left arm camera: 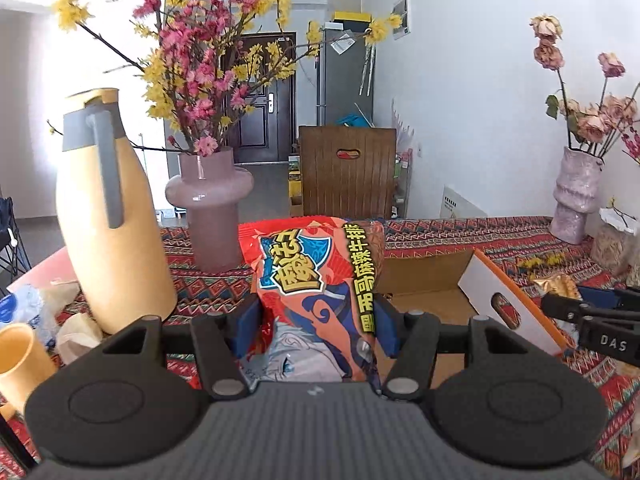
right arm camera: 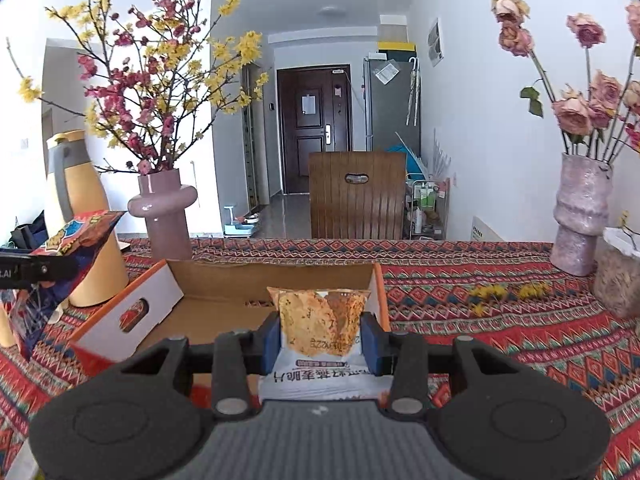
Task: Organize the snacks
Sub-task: 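Carry both snacks over the open box and open both grippers to drop them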
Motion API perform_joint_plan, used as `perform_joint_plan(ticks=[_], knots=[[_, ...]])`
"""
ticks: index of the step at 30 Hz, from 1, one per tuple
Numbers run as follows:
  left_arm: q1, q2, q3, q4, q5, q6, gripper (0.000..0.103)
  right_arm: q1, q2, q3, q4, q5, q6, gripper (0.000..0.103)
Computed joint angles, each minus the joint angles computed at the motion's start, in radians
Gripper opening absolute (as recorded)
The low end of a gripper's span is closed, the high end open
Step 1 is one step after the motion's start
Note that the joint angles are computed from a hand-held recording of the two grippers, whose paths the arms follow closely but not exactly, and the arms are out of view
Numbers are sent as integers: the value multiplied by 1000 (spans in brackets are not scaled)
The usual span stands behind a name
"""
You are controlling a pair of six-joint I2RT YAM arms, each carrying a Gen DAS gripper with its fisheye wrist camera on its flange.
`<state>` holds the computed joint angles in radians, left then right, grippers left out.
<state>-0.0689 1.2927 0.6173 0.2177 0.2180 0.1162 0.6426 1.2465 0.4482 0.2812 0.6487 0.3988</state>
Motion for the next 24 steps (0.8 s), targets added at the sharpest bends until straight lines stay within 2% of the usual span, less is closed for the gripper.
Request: perform_joint_plan(ticks=[7,10,19,20,22,24], knots=[[-32,197,84,86,-23,-45,59,-108,212,124,66,-102,-20,40],[-34,265,102,119,-22,-55,59,-129,291,153,97,-109,-17,40],[-24,347,119,144,4,-61,61,-160,354,144,162,-169,-24,41],[-20,345,114,149,12,-65,62,-162,360,146,162,-176,-23,42],[-20,342,104,165,14,-71,73,-162,367,146,163,-184,-21,44],[-18,330,89,180,12,-75,79,-157,363,137,172,-178,-15,46]])
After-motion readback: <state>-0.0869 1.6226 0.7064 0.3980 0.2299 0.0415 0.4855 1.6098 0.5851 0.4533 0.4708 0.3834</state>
